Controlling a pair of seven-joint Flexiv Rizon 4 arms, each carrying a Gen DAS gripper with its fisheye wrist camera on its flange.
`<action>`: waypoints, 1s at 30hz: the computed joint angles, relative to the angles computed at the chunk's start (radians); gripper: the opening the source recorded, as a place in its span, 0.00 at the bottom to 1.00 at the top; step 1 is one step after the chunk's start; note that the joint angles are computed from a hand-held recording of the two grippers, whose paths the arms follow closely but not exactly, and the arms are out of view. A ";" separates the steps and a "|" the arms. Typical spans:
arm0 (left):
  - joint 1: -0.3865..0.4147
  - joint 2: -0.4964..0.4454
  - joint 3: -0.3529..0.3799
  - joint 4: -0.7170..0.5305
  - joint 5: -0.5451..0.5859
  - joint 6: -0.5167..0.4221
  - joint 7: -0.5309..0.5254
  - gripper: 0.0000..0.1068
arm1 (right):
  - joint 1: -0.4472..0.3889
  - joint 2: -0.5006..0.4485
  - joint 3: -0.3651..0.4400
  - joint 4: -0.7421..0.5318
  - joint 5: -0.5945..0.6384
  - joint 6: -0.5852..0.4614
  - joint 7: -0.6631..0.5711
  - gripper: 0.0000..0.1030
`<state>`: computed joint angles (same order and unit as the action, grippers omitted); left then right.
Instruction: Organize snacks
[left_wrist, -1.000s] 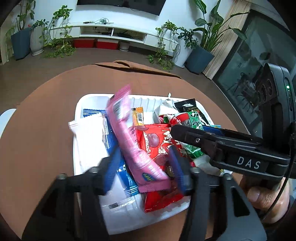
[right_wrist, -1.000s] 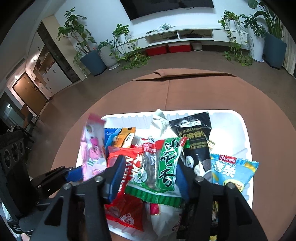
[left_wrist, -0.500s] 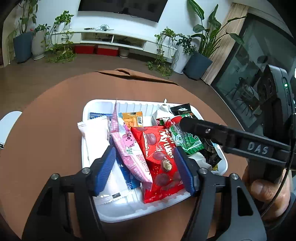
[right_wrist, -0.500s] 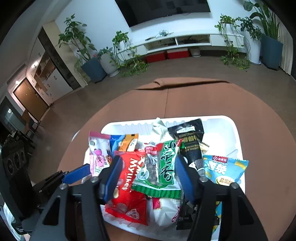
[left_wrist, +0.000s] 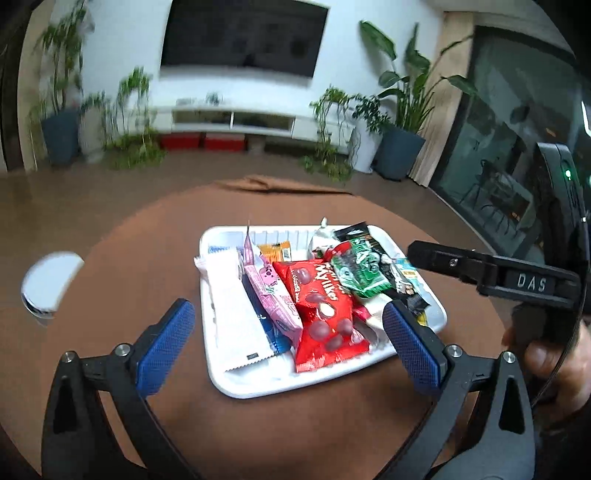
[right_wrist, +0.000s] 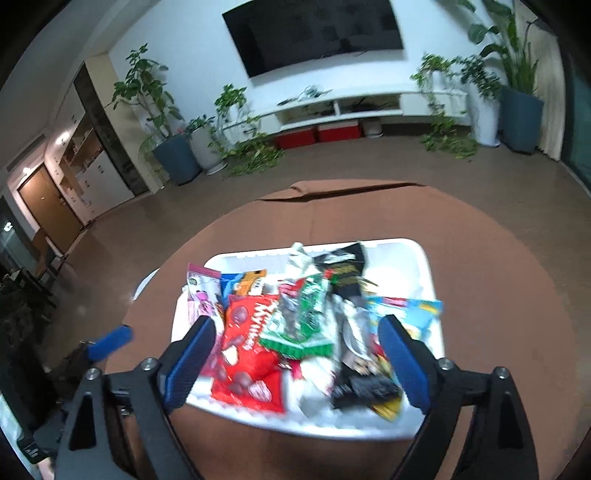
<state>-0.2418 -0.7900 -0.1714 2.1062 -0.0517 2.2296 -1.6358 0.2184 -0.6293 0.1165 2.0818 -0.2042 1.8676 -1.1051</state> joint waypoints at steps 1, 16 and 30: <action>-0.027 0.015 0.020 0.022 -0.015 0.020 0.006 0.96 | 0.031 0.018 -0.034 0.030 0.008 0.030 0.007 0.93; -0.515 0.237 0.037 0.401 -0.783 0.454 0.105 0.96 | 0.507 0.300 -0.256 0.377 0.714 0.658 -0.444 1.00; -0.620 0.293 -0.057 0.461 -1.005 0.369 0.142 0.96 | 0.383 0.407 -0.025 0.478 0.877 0.589 -0.408 1.00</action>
<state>-0.8622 -0.4970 -0.2288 2.5676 -1.0568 2.5985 -1.4941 0.6012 -0.2221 0.0916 2.5601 0.6730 2.4570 -1.5127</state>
